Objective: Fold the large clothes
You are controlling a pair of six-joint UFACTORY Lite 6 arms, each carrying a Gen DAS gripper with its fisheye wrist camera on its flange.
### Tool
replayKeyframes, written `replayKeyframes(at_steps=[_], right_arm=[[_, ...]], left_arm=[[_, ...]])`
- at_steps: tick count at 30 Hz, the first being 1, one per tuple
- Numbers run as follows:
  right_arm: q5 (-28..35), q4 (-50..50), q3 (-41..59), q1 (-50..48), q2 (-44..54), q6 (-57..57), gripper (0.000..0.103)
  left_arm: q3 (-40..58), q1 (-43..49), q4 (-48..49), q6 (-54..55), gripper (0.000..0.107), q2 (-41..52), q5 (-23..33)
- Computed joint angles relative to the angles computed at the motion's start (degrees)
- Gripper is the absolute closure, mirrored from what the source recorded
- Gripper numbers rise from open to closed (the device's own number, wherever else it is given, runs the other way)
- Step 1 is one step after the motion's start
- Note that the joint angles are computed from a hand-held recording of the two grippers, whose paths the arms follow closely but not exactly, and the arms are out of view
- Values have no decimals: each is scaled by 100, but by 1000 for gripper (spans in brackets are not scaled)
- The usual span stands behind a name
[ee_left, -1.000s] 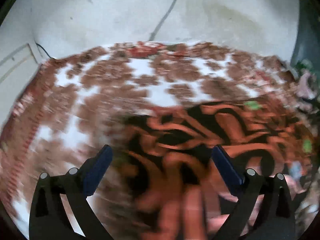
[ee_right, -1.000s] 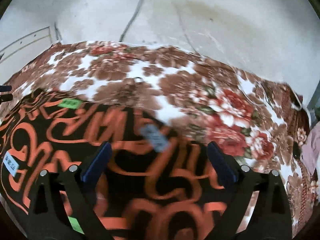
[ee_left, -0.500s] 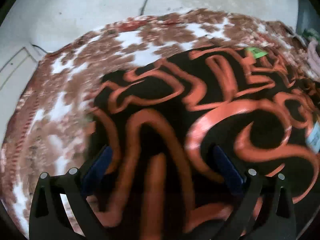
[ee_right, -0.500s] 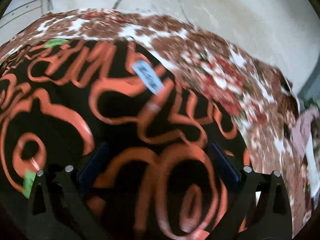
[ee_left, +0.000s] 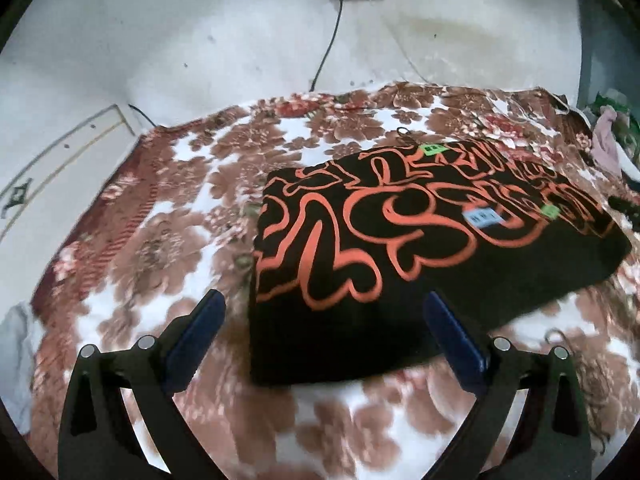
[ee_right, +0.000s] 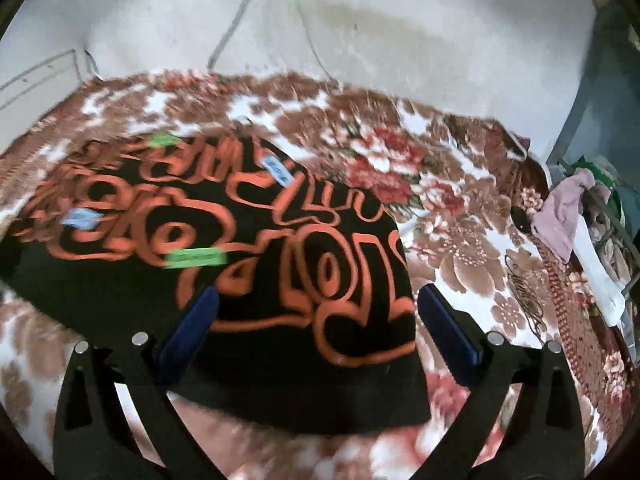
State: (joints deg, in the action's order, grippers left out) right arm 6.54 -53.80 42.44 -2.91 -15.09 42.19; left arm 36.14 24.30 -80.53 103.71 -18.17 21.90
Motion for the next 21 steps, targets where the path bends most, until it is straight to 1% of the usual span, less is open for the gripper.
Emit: replayKeyframes(at_steps=[1, 3, 5, 7, 9, 11, 13, 15, 16, 17, 19, 21], right_arm=[[124, 81, -218, 161, -350, -51, 5], [525, 306, -668, 622, -1175, -176, 5], [733, 417, -868, 907, -1646, -206, 5], [1022, 387, -1044, 1292, -2089, 45, 5], [1167, 512, -1107, 1521, -2270, 87, 5], [1269, 442, -1080, 1729, -2304, 309, 5], [1253, 18, -1024, 1855, -2176, 818, 5], [1228, -450, -917, 1960, -1938, 1403, 5], [1193, -494, -865, 1985, -1836, 1509, 5], [1114, -585, -784, 1993, -1666, 1681, 5], [1017, -1160, -659, 2048, -1331, 2369, 5], [996, -1974, -539, 2130, -973, 3287, 5]], left_arm=[[-179, 18, 82, -103, 9, -282, -9], [-649, 288, 473, -506, 9, -1090, 313], [-949, 471, 735, -879, 9, -1677, 577], [-1185, 450, 1056, -1217, 9, -2147, 606], [-1404, 456, 1280, -1543, 9, -2603, 738], [-1621, 485, 1474, -1829, 9, -3059, 868], [-1823, 589, 1483, -1879, 9, -3473, 1019], [-1993, 581, 1481, -1909, 9, -3787, 965], [-2010, 607, 1477, -1940, 9, -3825, 995], [-1978, 640, 1447, -1946, 9, -3740, 1042], [-1943, 764, 1249, -1774, 9, -3532, 1136], [-1905, 1036, 689, -1231, 9, -3022, 1278]])
